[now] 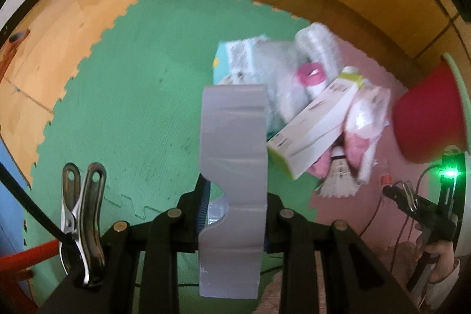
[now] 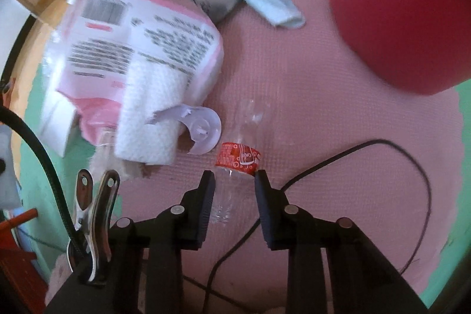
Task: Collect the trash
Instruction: 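Grasp the clear red-labelled bottle with the right tool while the left tool lifts the foam, then carry the foam block and bottle in both tools over the red bin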
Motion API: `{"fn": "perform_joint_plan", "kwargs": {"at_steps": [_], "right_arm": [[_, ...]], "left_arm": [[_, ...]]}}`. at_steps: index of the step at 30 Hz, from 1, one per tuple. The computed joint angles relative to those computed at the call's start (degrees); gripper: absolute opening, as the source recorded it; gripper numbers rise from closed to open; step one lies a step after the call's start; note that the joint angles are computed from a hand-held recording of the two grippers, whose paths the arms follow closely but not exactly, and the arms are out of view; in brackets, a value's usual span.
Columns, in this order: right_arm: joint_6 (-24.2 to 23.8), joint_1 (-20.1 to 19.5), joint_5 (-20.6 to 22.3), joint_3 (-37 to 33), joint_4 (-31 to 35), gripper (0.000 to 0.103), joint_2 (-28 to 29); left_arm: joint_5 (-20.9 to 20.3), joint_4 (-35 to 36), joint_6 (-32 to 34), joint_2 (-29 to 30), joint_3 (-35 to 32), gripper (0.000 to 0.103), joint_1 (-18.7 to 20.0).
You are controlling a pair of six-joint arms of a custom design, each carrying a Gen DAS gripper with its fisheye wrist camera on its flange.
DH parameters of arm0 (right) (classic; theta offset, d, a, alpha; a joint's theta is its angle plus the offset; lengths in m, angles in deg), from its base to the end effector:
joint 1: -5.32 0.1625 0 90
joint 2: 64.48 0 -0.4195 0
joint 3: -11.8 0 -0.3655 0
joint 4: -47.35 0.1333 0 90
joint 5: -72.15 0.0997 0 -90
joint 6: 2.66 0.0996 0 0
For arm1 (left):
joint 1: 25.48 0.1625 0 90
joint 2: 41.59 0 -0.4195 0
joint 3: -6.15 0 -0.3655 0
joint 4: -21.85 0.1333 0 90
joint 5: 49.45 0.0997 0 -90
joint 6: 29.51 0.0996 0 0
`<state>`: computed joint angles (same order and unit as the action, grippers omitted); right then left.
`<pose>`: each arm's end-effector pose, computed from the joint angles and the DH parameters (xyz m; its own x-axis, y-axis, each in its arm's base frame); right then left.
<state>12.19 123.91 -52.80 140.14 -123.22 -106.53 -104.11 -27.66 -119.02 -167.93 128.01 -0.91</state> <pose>0.2709 -0.3378 -0.0124 -0.7913 -0.2037 0.5765 -0.2828 0.9579 -0.0497 -0.0558 -0.2354 0.4046 -0.7359 -0.3288 -0.5919 -0.0236 0.8861 -0.4629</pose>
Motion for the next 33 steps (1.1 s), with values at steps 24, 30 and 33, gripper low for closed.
{"fn": "perform_joint_plan", "kwargs": {"at_steps": [24,30,33], "right_arm": [[-4.2,15.7,-2.4,4.3,5.5,0.029,-30.8],[-4.3,16.7,-4.5,1.8,10.1,0.029,-36.4],[-4.6,16.1,-5.6,0.0,12.2,0.029,-38.5]], "left_arm": [[6.7,-19.7,17.1,24.0,-13.7,0.029,-8.3],[6.4,-28.2,25.8,31.1,-16.8,0.029,-7.8],[5.4,-34.9,30.9,34.4,-17.2,0.029,-6.8]]}}
